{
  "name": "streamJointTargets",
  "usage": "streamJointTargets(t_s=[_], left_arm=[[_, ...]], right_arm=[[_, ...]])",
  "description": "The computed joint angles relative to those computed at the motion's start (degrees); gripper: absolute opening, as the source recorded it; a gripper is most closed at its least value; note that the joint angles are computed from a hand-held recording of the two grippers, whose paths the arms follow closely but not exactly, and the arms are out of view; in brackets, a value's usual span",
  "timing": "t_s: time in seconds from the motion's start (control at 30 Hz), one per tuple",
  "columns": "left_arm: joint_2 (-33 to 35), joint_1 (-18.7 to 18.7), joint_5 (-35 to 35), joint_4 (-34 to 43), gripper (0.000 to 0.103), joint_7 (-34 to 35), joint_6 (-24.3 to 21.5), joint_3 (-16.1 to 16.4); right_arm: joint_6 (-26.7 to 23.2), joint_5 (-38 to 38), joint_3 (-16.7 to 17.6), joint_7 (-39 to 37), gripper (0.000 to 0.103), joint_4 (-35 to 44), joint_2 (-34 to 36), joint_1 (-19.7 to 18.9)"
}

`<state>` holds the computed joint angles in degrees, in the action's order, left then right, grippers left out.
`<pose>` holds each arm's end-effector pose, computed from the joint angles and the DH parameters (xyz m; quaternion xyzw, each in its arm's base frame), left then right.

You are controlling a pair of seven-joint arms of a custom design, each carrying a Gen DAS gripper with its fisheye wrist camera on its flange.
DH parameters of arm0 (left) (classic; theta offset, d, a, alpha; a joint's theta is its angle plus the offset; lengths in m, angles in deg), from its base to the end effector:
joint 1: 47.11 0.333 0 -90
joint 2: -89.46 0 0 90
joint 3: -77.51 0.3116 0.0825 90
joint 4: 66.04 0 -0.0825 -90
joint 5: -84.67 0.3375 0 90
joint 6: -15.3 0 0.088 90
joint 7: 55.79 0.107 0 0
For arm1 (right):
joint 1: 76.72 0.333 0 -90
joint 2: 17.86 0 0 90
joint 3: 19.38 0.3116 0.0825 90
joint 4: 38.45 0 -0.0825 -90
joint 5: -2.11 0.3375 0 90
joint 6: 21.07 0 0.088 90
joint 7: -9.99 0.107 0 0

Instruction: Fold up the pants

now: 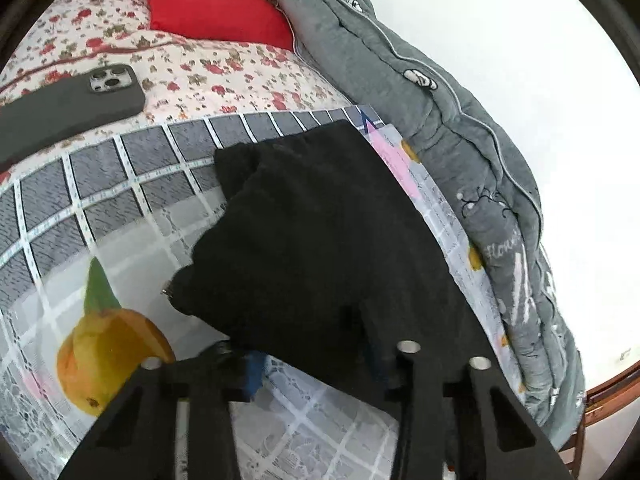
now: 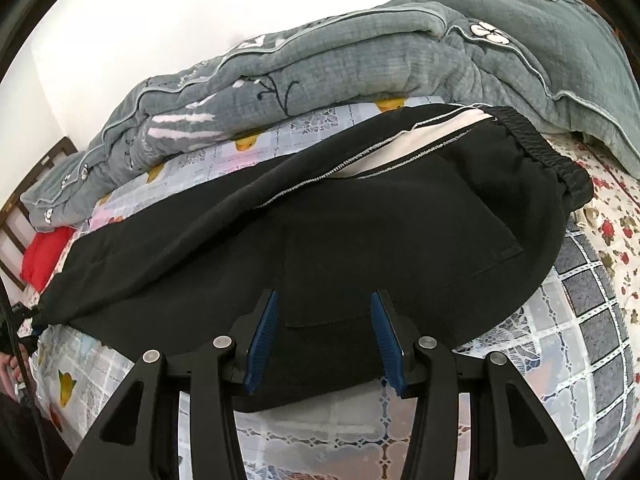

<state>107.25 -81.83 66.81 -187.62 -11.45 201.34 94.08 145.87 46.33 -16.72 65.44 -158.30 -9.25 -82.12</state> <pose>0.5662 -0.1678 0.3991 -0.8398 0.3638 -0.3946 0.0813 0.5656 -0.0711 0.4406 -0.6083 0.7041 -0.1821 0.3180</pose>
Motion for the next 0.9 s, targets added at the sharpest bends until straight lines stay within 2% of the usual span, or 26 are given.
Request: streamJointTargets(t_s=[0.03, 0.1, 0.2, 0.3, 0.5, 0.7, 0.9], left_arm=[[0.3, -1.5, 0.3, 0.2, 0.018, -0.2, 0.0, 1.7], [0.1, -3.2, 0.8, 0.0, 0.011, 0.1, 0.5, 3.8], [-0.2, -6.5, 0.1, 0.2, 0.009, 2.0, 1.8, 7.5], [1.0, -14.0, 0.1, 3.1, 0.009, 3.0, -0.2, 16.1], [5.6, -15.9, 5.5, 12.2, 0.009, -0.9, -4.7, 21.3], [13.5, -10.4, 9.5, 26.4, 0.009, -4.9, -11.5, 19.9], [22.4, -2.2, 12.6, 43.4, 0.009, -7.2, -20.2, 15.2]], right_arm=[[0.1, -0.1, 0.1, 0.0, 0.047, 0.0, 0.0, 0.1], [0.5, -1.4, -0.1, 0.8, 0.047, -0.1, 0.1, 0.5], [1.1, -2.5, 0.1, 1.1, 0.047, -0.2, 0.1, 0.4], [0.9, -2.1, 0.4, 0.8, 0.047, 0.7, 0.6, -0.1], [0.6, -5.4, 0.4, 2.9, 0.047, 4.1, 2.7, -0.5], [-0.4, -14.4, 0.3, 8.5, 0.047, 9.4, 6.6, -0.8], [-2.4, -23.5, 0.6, 15.4, 0.047, 17.0, 12.9, -1.6]])
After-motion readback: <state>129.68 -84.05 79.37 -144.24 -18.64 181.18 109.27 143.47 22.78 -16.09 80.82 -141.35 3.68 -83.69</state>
